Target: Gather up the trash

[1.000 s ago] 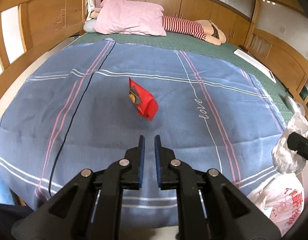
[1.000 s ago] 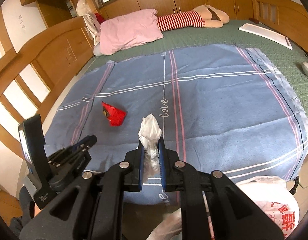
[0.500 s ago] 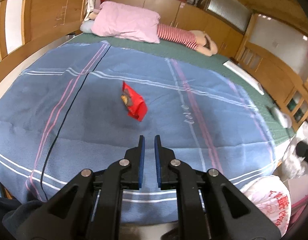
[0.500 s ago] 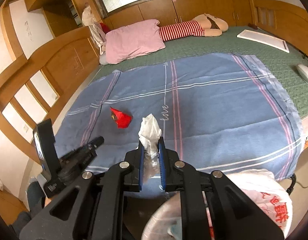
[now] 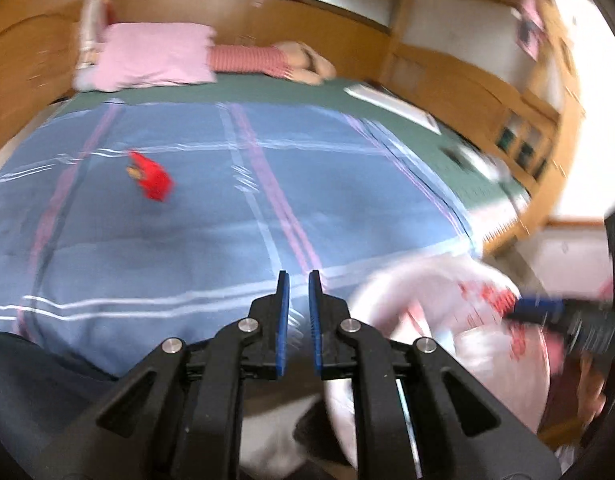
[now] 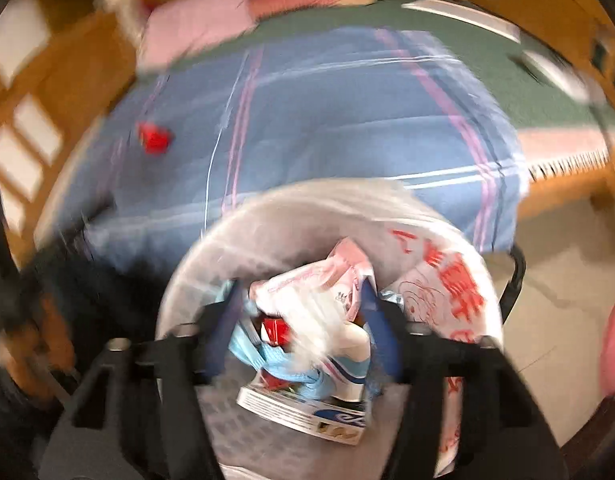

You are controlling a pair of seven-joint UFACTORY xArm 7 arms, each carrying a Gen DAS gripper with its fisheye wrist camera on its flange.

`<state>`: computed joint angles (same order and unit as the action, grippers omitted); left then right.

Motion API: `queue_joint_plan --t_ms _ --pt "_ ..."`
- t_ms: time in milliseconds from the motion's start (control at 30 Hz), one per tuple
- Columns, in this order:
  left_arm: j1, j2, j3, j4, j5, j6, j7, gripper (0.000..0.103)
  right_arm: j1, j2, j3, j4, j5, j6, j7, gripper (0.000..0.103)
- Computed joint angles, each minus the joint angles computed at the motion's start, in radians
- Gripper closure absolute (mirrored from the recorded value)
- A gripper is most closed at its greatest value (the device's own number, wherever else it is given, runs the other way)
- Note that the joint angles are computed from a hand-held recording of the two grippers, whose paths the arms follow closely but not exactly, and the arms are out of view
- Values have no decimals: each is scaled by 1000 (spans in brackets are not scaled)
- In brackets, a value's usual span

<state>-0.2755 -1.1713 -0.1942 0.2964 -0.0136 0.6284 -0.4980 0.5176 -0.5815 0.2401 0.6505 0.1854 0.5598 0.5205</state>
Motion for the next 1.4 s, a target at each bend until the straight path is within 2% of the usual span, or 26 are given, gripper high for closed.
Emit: queue_joint_plan --t_ms 133,233,300,333,400,433,467,533,567,600,733,833,900,967,1033,1100,1133,1200,1233,1300,1400 --pt "-169 82 14 4 -53 -42 90 92 -60 -114 13 -76 31 -137 153 36" --pt "-292 168 10 23 -85 -76 177 92 -94 -136 31 -73 -14 -162 201 36" --pt "-328 212 -5 38 -90 -78 215 92 -99 -140 36 -64 -42 -159 211 36" --pt "-327 227 -26 45 -85 -74 217 89 -94 -137 35 -61 -49 -161 211 36" --pt "-312 238 -59 53 -72 -69 205 61 -95 -131 43 -58 -65 -164 222 36" --pt "-288 225 -86 54 -54 -66 184 39 -94 -129 41 -58 -72 -166 222 36" --pt "-274 215 -100 54 -44 -67 166 27 -96 -122 47 -55 -79 -167 228 36" --pt "-261 190 -95 53 -34 -64 147 23 -97 -122 46 -57 -90 -168 235 34" --pt "-249 182 -97 56 -28 -55 134 16 -102 -120 51 -57 -96 -171 244 33" --pt "-224 166 -108 58 -18 -46 109 14 -103 -125 53 -58 -100 -169 251 32" --pt "-193 138 -66 59 -15 -43 85 11 -114 -121 68 -51 -127 -174 272 31" --pt "-215 110 6 37 -66 -52 89 11 -117 -117 67 -50 -130 -179 292 31" --pt "-202 99 17 29 -85 -52 81 11 -112 -114 62 -50 -131 -181 296 30" --pt "-168 90 7 26 -79 -45 70 11 -117 -110 68 -46 -141 -173 302 30" --pt "-94 97 -6 41 -42 -41 57 11 -112 -98 63 -43 -144 -172 298 30" --pt "25 142 -9 81 9 -35 34 11 -103 -78 56 -36 -142 -171 290 30" --pt "119 196 -8 118 43 -31 7 11 -101 -65 54 -32 -144 -171 284 30" --pt "237 295 -3 173 92 -34 -34 11 -102 -41 59 -29 -153 -173 275 30" --pt "322 389 4 218 127 -49 -64 11 -104 -33 64 -28 -159 -173 274 30" --pt "422 532 18 281 177 -81 -120 11 -105 -9 68 -25 -171 -172 266 30" --pt "463 740 94 380 192 -122 -144 11 -107 30 72 -17 -184 -163 261 30"
